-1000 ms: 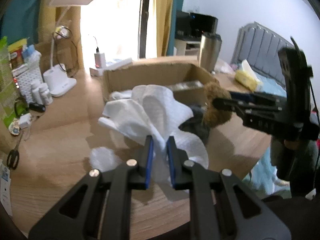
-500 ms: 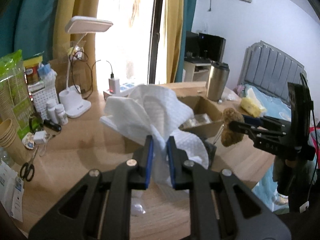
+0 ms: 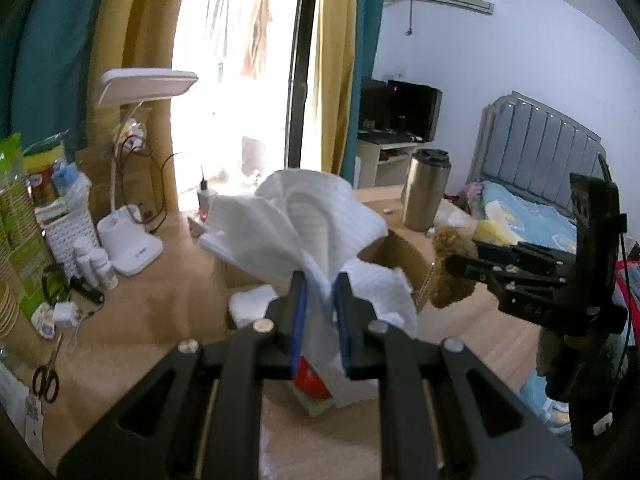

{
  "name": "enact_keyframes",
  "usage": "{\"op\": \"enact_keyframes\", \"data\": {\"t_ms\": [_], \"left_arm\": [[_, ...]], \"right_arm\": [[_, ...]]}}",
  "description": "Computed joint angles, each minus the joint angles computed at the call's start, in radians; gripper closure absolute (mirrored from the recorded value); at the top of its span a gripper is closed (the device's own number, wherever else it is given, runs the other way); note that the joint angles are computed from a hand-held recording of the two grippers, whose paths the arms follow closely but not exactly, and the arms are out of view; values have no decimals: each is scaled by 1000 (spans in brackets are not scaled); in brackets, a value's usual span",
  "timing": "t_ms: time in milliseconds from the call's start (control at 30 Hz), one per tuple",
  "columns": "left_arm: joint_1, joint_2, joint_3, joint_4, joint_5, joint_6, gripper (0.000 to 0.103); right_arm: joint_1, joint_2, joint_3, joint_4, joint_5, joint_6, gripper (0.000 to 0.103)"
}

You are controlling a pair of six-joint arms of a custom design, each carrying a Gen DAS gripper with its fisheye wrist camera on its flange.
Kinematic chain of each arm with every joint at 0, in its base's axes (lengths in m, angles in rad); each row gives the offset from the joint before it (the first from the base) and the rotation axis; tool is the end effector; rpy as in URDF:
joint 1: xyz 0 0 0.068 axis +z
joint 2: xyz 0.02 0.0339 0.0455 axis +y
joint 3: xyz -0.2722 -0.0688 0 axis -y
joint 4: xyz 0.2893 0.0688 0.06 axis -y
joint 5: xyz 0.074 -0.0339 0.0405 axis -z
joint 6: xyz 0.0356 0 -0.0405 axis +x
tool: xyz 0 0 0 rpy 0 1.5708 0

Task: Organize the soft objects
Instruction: 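Carry the teddy bear with the right tool while the left tool carries the wipe over the box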

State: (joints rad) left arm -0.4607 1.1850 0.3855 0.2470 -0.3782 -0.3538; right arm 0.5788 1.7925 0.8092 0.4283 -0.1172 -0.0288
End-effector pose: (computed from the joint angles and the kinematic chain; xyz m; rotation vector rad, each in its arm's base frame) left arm 0.2328 -0.1009 0.1439 -0.1102 2.0787 -0.0939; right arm 0.3184 0.2130 0.1139 -0.7113 2.0338 0.4471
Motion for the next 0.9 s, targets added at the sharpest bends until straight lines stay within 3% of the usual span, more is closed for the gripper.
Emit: {"op": "enact_keyframes", "data": {"t_ms": [733,900], "left_arm": [[123,235,135,152,160,80,88],[123,306,178,175,142,115,88]], "right_arm": [[-29,95,197,-86,-39,-40,61],[-32,134,248,-100,-42,-36,61]]}}
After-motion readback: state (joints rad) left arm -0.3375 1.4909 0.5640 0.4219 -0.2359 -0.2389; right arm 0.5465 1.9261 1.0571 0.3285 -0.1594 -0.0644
